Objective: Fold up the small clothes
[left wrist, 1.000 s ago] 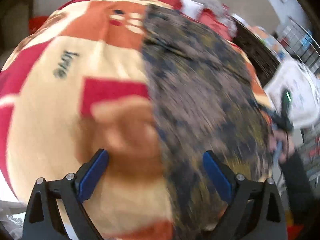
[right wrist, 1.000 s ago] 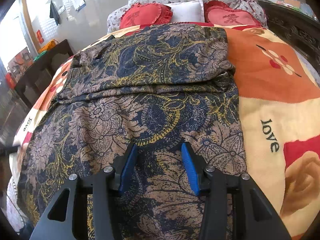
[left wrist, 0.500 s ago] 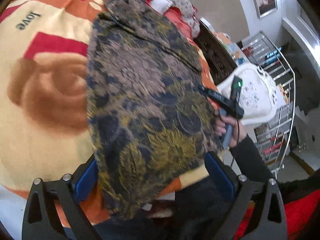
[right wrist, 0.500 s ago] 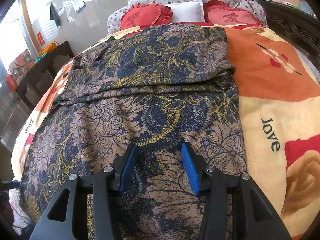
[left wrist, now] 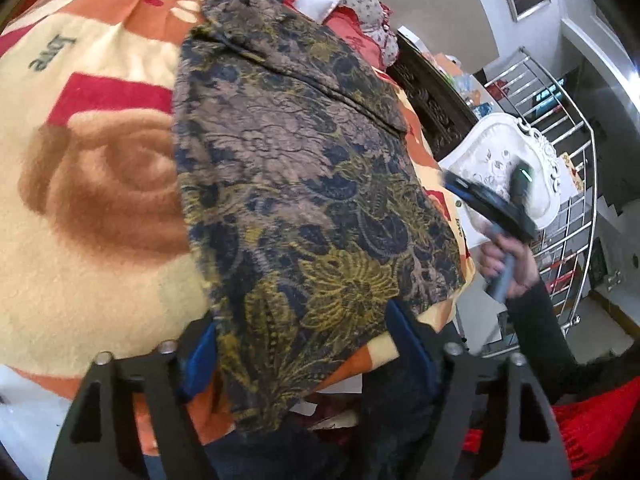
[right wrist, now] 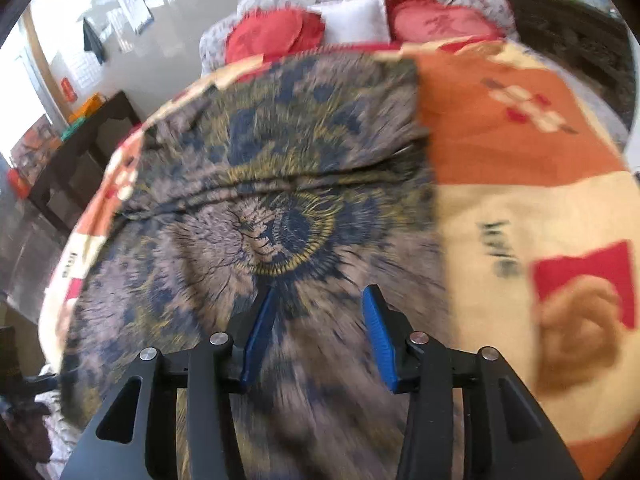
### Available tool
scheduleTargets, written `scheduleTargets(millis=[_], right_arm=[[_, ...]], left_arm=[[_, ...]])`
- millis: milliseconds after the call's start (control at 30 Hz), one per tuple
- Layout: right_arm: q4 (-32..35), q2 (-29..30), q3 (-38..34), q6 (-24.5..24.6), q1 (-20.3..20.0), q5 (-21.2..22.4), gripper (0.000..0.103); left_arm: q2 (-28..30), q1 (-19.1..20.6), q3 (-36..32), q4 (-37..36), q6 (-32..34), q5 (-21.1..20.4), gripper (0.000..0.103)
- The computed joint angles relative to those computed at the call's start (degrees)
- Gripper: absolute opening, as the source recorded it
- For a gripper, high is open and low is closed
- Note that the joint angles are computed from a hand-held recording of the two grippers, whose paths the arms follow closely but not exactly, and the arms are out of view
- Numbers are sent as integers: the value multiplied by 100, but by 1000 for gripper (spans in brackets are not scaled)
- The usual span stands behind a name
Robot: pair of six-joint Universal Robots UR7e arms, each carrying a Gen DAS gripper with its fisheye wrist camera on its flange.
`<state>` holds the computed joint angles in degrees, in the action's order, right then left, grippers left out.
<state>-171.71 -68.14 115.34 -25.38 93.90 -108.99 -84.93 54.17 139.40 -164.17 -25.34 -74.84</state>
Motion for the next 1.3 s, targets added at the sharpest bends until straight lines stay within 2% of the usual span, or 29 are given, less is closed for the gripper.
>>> scheduleTargets(millis=[67, 167, 300, 433, 600, 633, 667, 733, 767, 833, 900, 1067, 1133, 1233, 1300], right_arm=[[-124, -573, 399, -215, -44, -132, 64], [-71, -1335, 912, -404, -241, -192, 64], [366, -2091, 1456, -396, -746, 235, 64], [586, -2379, 1843, -234, -1213, 547, 65], [515, -2351, 2052, -356, -1482, 872, 64], [629, -2356, 2024, -346, -1519, 957, 64], [621, -2336, 2012, -360, -1496, 979, 60], [829, -2406, 1977, -571, -1455, 1094, 34], [854, -2429, 1985, -638, -1410, 1036, 31], [1091, -2494, 1943, -836, -1336, 1002, 26], [1263, -2640, 1934, -821, -1376, 1199, 26], [1684, -3269, 1926, -583, -1606, 2285, 25], [1715, -3363, 1907, -520, -1650, 2535, 25], [1649, -3224, 1859, -489, -1628, 2422, 25], [1689, -3056, 1811, -442, -1685, 2300, 25]], left_arm=[[-14, 115, 16, -13, -28, -39, 62], [-68, 105, 18, 114, 28, 53, 58], [-117, -57, 2, 402, 91, 307, 52], [-152, -120, -1, 523, 59, 392, 50], [-217, -178, 30, 615, -58, 478, 48], [-242, -220, 43, 639, -100, 558, 41], [-280, -277, 65, 665, -169, 667, 32], [-358, -336, 115, 657, -294, 831, 17], [-367, -352, 135, 617, -342, 894, 9], [-409, -373, 198, 499, -390, 961, 6], [-473, -449, 252, 438, -417, 1040, 5], [-756, -607, 335, 245, -398, 961, 5], [-756, -585, 339, 131, -354, 892, 5], [-638, -431, 295, 173, -342, 735, 5], [-548, -392, 295, 211, -362, 675, 9]])
